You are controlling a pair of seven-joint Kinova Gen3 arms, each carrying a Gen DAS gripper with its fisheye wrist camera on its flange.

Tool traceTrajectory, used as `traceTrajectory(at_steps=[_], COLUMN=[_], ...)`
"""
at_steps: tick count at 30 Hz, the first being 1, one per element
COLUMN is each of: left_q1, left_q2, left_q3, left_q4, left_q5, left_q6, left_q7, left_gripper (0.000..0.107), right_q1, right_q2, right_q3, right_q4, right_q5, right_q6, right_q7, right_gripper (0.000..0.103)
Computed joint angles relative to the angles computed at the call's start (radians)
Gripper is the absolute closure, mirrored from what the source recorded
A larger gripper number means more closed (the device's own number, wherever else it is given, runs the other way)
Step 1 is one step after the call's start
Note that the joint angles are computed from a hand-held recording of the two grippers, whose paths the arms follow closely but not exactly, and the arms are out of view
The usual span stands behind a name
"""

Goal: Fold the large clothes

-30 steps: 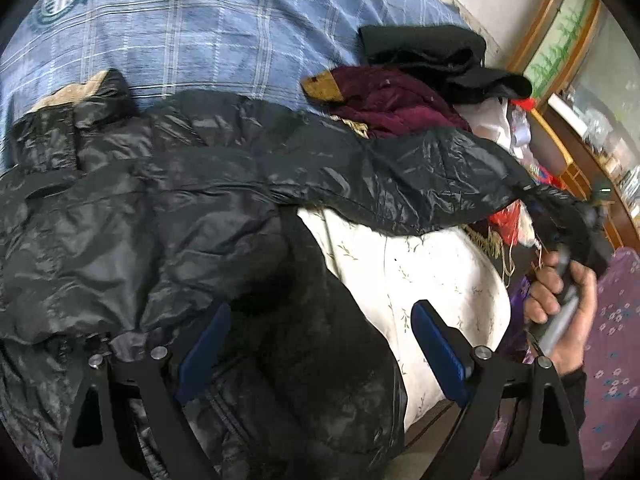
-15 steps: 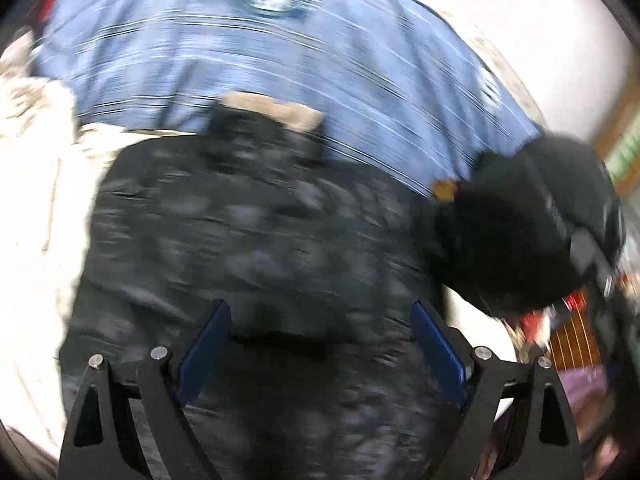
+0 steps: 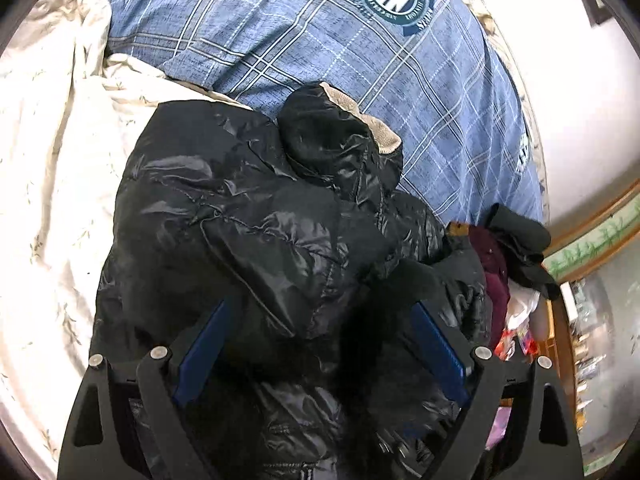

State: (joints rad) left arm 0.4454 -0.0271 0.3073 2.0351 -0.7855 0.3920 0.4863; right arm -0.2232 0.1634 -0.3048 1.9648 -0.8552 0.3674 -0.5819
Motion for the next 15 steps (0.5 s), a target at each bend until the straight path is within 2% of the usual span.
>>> traceTrajectory(at_steps=[1, 3, 4, 5, 7, 10, 13, 15], left_q1=[0.001, -0.006, -0.025, -0.027, -0.006, 0.026, 0.093, 0.142], left_q2=[-0.007, -0.016, -0.018, -0.012, 0.006, 0.034, 0.076, 0.102], left_q3=[0.003, -0.005, 0.007, 0.009, 0.000, 0.011, 0.004, -0.011], left_q4=[0.003, 0.014, 0.019, 0.012, -0.011, -0.066, -0.122, -0.137], left_q5=[-0.007, 0.005, 0.031, 0.056, 0.110, 0.171, 0.146, 0.096], left_q6=[-0.010, -0.078, -0.105, -0.118, -0.110, -0.023, 0.092, 0.123], left_q7=[-0.001, -0.052, -0.092, -0.133, -0.214, -0.311, -0.307, -0.265], left_gripper=[0.016, 0.016, 0.016, 0.016, 0.016, 0.016, 0.016, 0.016], right_q1=[0.030, 0.119, 0.146, 0.154, 0.118, 0.125, 0.154, 0.183], right_q2=[-0.011, -0.048, -0.075, -0.101, -0.140, -0.185, -0.173, -0.126], right_q3=[-0.011, -0.048, -0.047, -0.036, 0.039, 0.160, 0.259, 0.307], right_q4=[0.007, 0.028, 0.046, 0.065, 0.101, 0.144, 0.099, 0.018], right_q5=[-0.030, -0.081, -0.100, -0.124, -0.170, -0.292, -0.348, -0.374], right_q6=[0.030, 0.111, 0.139, 0.152, 0.183, 0.296, 0.341, 0.349], right_q7=[0.041, 0.122, 0.163, 0.203, 0.285, 0.374, 0.326, 0.244], right_gripper=[0.075, 0.042, 0.018, 0.017, 0.017, 0.017, 0.017, 0.017])
